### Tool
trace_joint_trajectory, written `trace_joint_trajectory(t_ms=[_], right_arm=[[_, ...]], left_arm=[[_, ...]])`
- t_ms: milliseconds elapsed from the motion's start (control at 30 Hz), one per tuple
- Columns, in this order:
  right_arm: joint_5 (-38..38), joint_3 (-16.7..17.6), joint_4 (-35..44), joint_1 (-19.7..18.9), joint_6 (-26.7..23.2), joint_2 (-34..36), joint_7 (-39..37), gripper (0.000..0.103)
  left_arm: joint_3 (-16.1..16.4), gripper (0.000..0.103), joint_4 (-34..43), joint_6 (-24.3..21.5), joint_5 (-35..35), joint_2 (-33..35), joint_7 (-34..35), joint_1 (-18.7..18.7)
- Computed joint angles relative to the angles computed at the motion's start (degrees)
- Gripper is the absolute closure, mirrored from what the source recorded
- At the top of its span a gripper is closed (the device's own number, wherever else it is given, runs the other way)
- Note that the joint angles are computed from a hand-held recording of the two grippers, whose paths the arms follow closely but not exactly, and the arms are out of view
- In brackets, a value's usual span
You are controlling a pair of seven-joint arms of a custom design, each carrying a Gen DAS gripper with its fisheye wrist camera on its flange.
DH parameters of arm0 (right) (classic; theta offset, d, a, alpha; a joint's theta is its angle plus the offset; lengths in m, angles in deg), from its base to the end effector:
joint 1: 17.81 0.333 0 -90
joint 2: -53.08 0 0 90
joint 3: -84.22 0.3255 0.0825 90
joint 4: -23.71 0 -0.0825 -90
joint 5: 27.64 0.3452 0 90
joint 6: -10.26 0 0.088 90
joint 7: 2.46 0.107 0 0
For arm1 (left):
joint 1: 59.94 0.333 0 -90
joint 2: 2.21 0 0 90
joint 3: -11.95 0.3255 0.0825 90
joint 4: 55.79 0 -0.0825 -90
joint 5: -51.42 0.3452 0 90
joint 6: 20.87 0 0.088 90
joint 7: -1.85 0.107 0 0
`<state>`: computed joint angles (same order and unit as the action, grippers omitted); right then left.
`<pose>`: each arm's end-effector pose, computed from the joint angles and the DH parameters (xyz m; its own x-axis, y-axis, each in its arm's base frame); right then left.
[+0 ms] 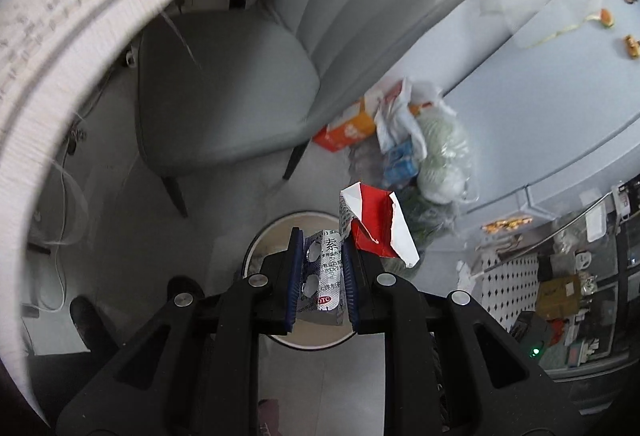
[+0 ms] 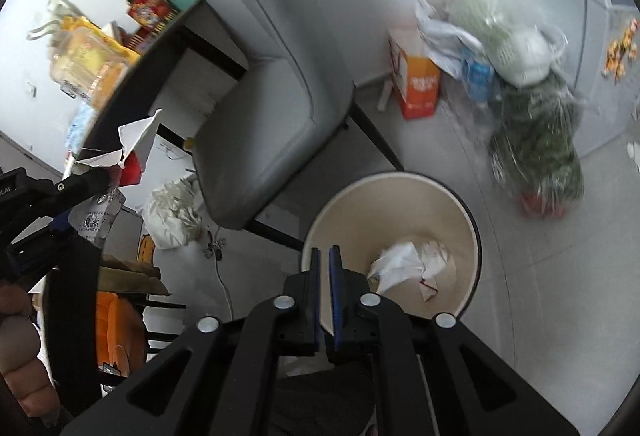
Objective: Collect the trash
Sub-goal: 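Carry the carton and mask over the trash bin with both grippers, then open both grippers to drop the carton and mask into the bin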
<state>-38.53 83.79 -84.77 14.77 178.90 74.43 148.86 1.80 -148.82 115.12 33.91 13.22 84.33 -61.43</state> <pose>0.5419 0.3558 0.4192 -0.1828 -0.8654 -0.4666 -0.8126 0.4001 -0.4237 0.6353 -0.1201 0.5426 0.0276 -0.9234 0.3828 -0.9080 -0.1833 -0.3766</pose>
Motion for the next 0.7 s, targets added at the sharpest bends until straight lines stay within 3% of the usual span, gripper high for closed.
trace_joint_trajectory(t_ms=[33, 367, 433, 467, 500, 533, 567, 700], right_arm=[[-1.3, -1.7, -1.0, 1.3, 0.4, -0.4, 1.8, 0.056], [-6.7, -3.9, -9.9, 1.2, 0.7, -6.3, 9.5, 0.056], [-8.9, -4.1, -11.1, 1.1, 0.2, -7.5, 11.8, 0.056], [-9.9, -4.0, -11.8, 0.8, 0.0, -8.1, 12.8, 0.056], [-10.6, -3.5, -12.1, 0.3, -0.2, -8.4, 13.3, 0.056], [-11.1, -3.1, -12.3, -0.2, -0.3, -8.7, 13.6, 0.056], [-11.6, -2.6, -12.4, -0.6, -0.5, -8.9, 13.9, 0.056], [-12.8, -1.1, -12.2, -1.8, -0.8, -9.0, 14.8, 0.054]], left_arm=[[0.0, 0.084, 0.3, -0.3, 0.5, 0.7, -0.4, -0.3], [-1.8, 0.08, 6.0, -5.8, 2.5, 8.8, -0.5, -2.5], [-2.3, 0.073, 8.5, -8.4, 2.9, 11.6, 0.7, -3.0], [-2.3, 0.06, 9.8, -9.8, 3.6, 12.9, 1.0, -3.4], [-2.2, 0.035, 10.4, -10.6, 3.8, 13.7, 0.9, -3.6], [-2.5, 0.025, 9.9, -9.9, 2.7, 14.0, 0.8, -3.3], [-2.8, 0.019, 8.6, -8.5, 1.4, 13.7, 1.0, -2.8], [-2.4, 0.012, 6.4, -7.8, 0.9, 12.0, 0.9, -2.3]])
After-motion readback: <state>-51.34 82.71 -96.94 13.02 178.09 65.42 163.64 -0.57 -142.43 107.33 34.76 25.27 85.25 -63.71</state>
